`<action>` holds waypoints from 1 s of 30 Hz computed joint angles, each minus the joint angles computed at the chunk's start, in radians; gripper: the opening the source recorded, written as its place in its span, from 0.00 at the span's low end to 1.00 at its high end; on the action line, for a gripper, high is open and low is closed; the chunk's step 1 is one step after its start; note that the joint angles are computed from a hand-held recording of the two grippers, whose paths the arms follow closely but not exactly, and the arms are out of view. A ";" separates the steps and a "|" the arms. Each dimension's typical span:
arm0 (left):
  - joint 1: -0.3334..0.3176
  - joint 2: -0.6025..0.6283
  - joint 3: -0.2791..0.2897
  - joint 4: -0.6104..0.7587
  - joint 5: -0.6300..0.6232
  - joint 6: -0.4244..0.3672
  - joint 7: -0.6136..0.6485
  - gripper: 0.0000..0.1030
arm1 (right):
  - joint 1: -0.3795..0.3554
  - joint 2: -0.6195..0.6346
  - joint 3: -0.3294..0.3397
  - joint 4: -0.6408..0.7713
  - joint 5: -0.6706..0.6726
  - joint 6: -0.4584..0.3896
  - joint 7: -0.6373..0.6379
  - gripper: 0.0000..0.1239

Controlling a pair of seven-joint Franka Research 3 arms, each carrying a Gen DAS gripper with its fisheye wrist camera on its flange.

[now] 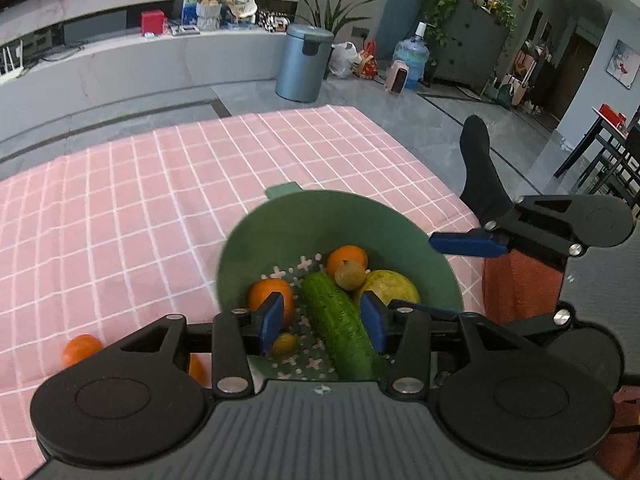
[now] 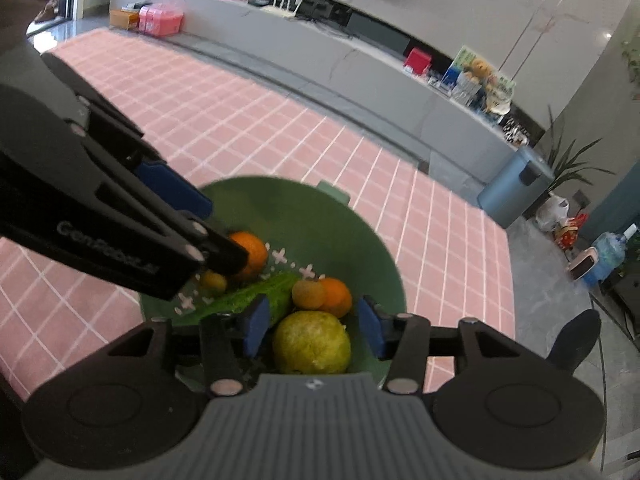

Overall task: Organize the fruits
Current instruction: 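Withdraw both tools from the colander toward the two remaining oranges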

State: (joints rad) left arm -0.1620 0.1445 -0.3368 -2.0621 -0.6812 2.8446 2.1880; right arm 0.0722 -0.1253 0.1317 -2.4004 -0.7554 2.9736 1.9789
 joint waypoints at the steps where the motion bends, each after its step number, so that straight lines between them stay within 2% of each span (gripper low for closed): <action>1: -0.002 -0.013 0.004 -0.015 0.012 0.014 -0.008 0.51 | -0.006 -0.007 0.004 -0.004 -0.017 0.015 0.026 0.41; 5: -0.008 -0.055 0.022 -0.067 0.042 0.072 -0.024 0.51 | -0.043 -0.022 0.034 -0.025 -0.049 0.110 0.105 0.42; 9: -0.008 -0.093 0.045 -0.109 0.023 0.103 0.000 0.51 | -0.127 -0.015 0.114 -0.023 -0.123 0.199 0.216 0.42; 11: -0.011 -0.108 0.063 -0.127 0.028 0.118 0.002 0.51 | -0.158 -0.004 0.149 -0.020 -0.128 0.241 0.234 0.42; 13: -0.011 -0.121 0.080 -0.146 0.021 0.129 0.012 0.51 | -0.158 0.010 0.163 -0.019 -0.093 0.271 0.200 0.42; 14: -0.012 -0.125 0.088 -0.153 0.014 0.136 0.018 0.51 | -0.140 0.018 0.156 -0.018 -0.065 0.282 0.168 0.42; 17: -0.013 -0.139 0.110 -0.174 -0.043 0.147 0.070 0.51 | -0.007 0.047 0.069 -0.012 0.065 0.287 0.025 0.42; 19: -0.012 -0.144 0.126 -0.183 -0.070 0.142 0.089 0.51 | 0.129 0.066 -0.028 -0.009 0.218 0.282 -0.130 0.42; 21: -0.008 -0.151 0.139 -0.193 -0.088 0.135 0.099 0.51 | 0.207 0.089 -0.066 0.004 0.359 0.268 -0.272 0.42; 24: -0.002 -0.146 0.154 -0.196 -0.120 0.129 0.122 0.51 | 0.241 0.131 -0.039 0.042 0.621 0.233 -0.530 0.41; 27: 0.010 -0.138 0.159 -0.195 -0.180 0.113 0.178 0.51 | 0.256 0.171 -0.034 0.084 0.677 0.194 -0.610 0.39; 30: 0.019 -0.133 0.157 -0.203 -0.214 0.106 0.215 0.51 | 0.290 0.205 -0.065 0.127 0.639 0.147 -0.623 0.36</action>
